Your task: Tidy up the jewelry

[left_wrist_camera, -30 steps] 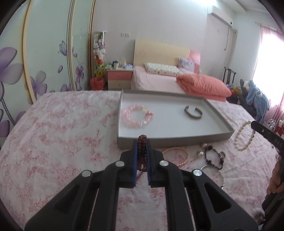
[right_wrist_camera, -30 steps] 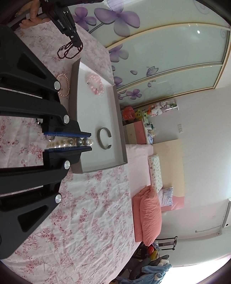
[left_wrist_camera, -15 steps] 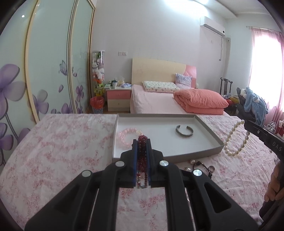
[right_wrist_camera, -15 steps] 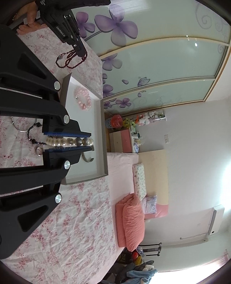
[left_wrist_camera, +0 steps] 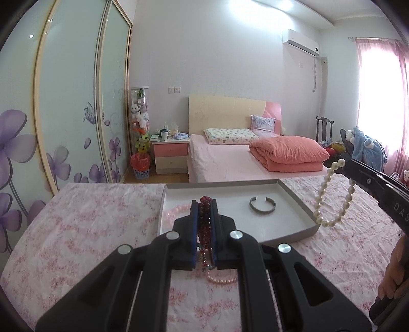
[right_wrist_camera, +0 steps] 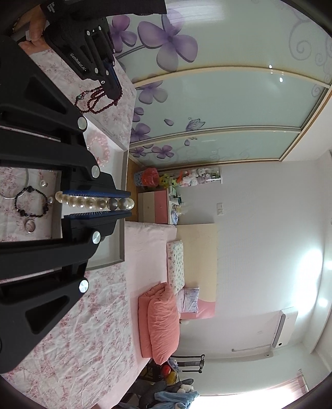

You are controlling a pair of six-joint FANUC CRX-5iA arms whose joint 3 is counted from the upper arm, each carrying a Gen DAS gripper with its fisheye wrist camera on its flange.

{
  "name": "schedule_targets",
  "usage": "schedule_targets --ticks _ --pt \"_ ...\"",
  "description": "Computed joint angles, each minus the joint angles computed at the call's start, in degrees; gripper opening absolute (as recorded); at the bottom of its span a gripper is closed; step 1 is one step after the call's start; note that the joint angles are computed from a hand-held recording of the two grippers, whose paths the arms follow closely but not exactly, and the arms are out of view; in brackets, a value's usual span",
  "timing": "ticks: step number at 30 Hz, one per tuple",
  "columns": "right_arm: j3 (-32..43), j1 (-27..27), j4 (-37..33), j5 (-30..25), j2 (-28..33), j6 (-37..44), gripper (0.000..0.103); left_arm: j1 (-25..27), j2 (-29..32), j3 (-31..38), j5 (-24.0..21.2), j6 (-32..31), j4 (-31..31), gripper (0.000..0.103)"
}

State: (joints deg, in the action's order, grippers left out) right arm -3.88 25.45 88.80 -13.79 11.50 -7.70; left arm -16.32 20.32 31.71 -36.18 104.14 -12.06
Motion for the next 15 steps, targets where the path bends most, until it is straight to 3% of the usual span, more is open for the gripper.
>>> schedule_targets --ticks 8,12,15 --pt "4.11 -1.85 5.67 0.79 2.98 -3.95 0.011 0.25 4.81 7.02 -2.18 -1.94 1.74 0.01" --pt "8.03 -0.76 -2.61 -0.67 5.99 3.85 0.011 0.83 8.64 11.96 -3.78 -4.62 4.13 0.01" --pt "12.18 0.53 -12.83 -2.61 9.02 12.84 0.011 1.46 12.0 16.36 -5.58 -5.47 5.65 0.006"
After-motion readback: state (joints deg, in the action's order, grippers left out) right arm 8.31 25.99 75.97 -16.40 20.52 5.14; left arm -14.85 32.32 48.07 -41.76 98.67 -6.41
